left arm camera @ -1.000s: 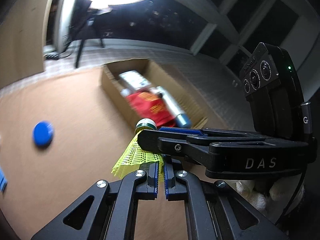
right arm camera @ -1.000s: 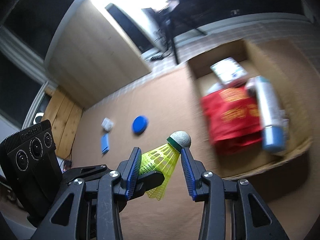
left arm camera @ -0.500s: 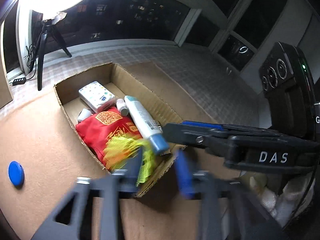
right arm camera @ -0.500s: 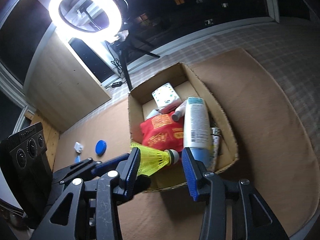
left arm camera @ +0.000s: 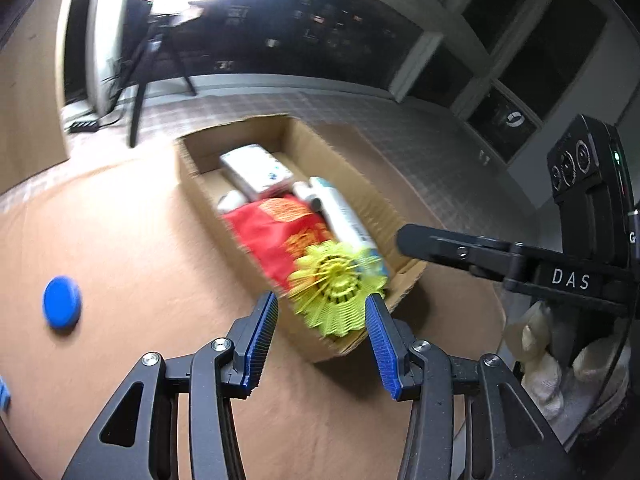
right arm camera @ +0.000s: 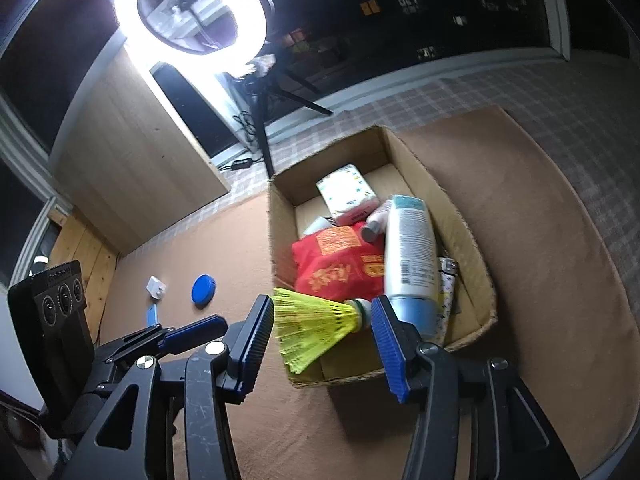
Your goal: Organize objects
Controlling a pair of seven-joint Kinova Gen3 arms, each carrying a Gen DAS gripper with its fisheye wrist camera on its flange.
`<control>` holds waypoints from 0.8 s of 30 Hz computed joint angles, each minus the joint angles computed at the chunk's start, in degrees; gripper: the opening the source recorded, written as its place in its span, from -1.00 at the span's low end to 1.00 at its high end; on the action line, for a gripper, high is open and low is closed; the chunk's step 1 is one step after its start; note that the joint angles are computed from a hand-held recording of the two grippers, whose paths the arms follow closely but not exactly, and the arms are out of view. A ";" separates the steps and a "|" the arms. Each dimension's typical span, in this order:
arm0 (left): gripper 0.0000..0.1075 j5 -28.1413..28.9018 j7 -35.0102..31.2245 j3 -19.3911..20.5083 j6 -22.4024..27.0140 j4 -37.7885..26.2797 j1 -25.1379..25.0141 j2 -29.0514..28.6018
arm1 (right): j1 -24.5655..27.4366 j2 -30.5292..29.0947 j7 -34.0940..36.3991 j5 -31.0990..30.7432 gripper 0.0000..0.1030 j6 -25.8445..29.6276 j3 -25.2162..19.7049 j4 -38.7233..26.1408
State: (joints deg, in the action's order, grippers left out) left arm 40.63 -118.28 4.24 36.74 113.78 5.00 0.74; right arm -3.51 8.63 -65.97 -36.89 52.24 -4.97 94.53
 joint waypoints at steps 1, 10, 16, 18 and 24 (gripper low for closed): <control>-0.09 0.08 -0.28 -0.49 0.29 0.67 -0.46 -0.64 | -0.21 -0.18 0.10 -0.01 -0.09 -0.15 -0.19 0.09; -0.04 -4.03 1.87 -6.15 3.00 6.25 -4.27 -7.52 | -4.28 -2.51 4.41 -1.24 0.00 -4.76 -2.26 2.61; 0.06 -7.13 2.02 -11.02 4.61 9.85 -8.13 -11.11 | -7.01 -1.91 4.74 -1.61 0.10 -6.56 -3.12 2.90; 0.07 -8.33 2.26 -12.43 4.75 10.80 -9.74 -11.73 | -7.66 -1.11 4.58 -1.83 0.10 -6.05 -3.55 2.28; 0.17 -10.49 0.21 -17.69 6.15 12.93 -15.51 -12.62 | -11.30 1.30 0.19 2.69 0.10 -4.89 -4.95 -0.64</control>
State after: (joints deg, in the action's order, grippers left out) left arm 30.14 -118.07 -13.45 42.88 126.71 -10.51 -11.89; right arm -14.81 9.93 -65.78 -34.20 47.36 -9.92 93.89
